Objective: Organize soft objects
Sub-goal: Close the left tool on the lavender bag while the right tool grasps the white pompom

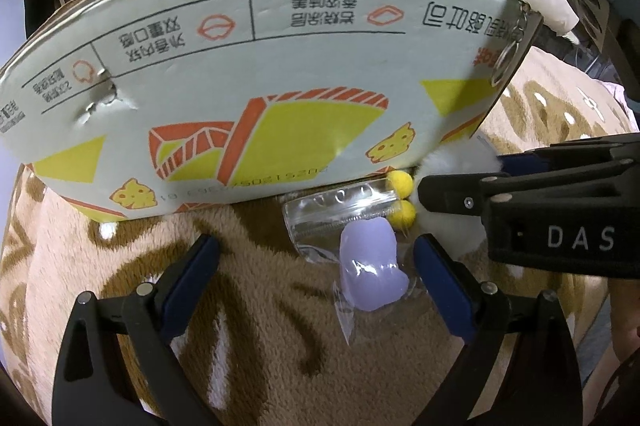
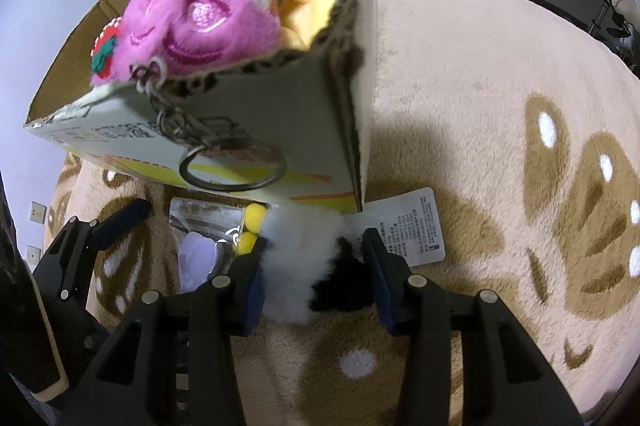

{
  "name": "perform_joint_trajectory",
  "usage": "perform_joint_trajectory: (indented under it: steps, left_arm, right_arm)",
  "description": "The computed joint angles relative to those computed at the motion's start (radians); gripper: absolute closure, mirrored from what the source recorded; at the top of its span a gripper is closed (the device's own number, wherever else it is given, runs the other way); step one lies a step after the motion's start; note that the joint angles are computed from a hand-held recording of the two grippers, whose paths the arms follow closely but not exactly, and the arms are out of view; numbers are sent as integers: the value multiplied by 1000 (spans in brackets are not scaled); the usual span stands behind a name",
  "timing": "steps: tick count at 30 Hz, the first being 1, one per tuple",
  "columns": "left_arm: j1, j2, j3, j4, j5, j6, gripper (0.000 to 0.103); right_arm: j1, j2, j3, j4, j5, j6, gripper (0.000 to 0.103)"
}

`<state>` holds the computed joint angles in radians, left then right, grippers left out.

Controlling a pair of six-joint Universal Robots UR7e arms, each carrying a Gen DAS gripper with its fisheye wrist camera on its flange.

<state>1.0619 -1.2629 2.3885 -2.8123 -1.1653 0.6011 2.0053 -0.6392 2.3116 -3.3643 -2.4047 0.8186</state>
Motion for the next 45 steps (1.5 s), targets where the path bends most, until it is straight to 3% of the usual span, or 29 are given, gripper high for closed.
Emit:
perform_joint_trajectory:
  steps: [7,17,29,31,35,43,45]
  left_arm:
    - [6,-18,7,12,6,5,12]
    - [12,-61,32,39,34,13,29]
    - [8,-112,43,156,79,-33,30]
    - [3,-117,50,159,82,-43,33]
    - [-7,-138,57,166,96,-61,57]
    - [9,-199,56,206,79,-87,61]
    - [6,-215,62,205,85,-88,61]
  right_arm:
    - [-1,-2,0,5,-4,0,56]
    - [11,7,-17,34,-13,20,56]
    - [25,19,-50,96,-30,45,56]
    - [28,25,-57,105,-34,48,56]
    - [38,30,-74,147,-46,62,56]
    - [80,35,-109,247,-92,123,60]
    - [92,32,-108,256,-102,144,67]
